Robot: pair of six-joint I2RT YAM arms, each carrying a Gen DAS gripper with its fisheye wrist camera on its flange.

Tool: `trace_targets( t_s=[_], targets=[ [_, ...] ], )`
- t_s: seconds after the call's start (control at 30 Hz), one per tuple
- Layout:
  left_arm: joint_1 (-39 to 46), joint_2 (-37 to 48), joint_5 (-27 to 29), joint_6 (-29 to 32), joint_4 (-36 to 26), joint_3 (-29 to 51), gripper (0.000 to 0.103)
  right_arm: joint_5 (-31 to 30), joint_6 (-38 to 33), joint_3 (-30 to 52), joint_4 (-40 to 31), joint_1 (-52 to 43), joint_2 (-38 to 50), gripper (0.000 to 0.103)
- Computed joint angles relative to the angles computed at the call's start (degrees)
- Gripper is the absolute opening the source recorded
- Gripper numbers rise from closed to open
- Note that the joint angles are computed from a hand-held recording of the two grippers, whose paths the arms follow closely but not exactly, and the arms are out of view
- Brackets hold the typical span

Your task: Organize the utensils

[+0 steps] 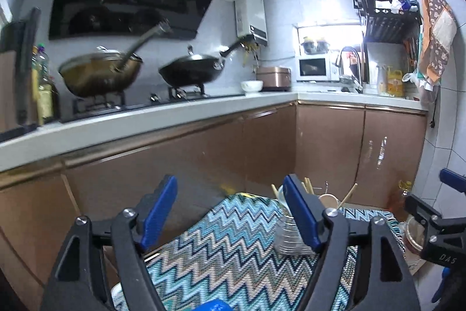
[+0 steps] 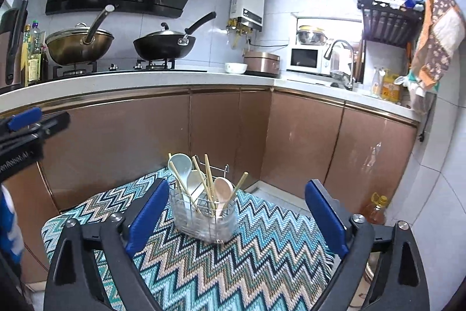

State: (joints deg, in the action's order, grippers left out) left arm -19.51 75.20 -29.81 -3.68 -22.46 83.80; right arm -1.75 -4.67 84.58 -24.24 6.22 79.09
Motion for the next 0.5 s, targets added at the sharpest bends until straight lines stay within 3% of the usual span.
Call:
trace_targets(
  t_s=[0.5],
  targets=[
    [-3.7,-9.8,-4.9,0.2,-6.5,-1.2,0.078,2.6,0.6,-3.1,-5.4,-0.4,-11.9,0.102]
  ],
)
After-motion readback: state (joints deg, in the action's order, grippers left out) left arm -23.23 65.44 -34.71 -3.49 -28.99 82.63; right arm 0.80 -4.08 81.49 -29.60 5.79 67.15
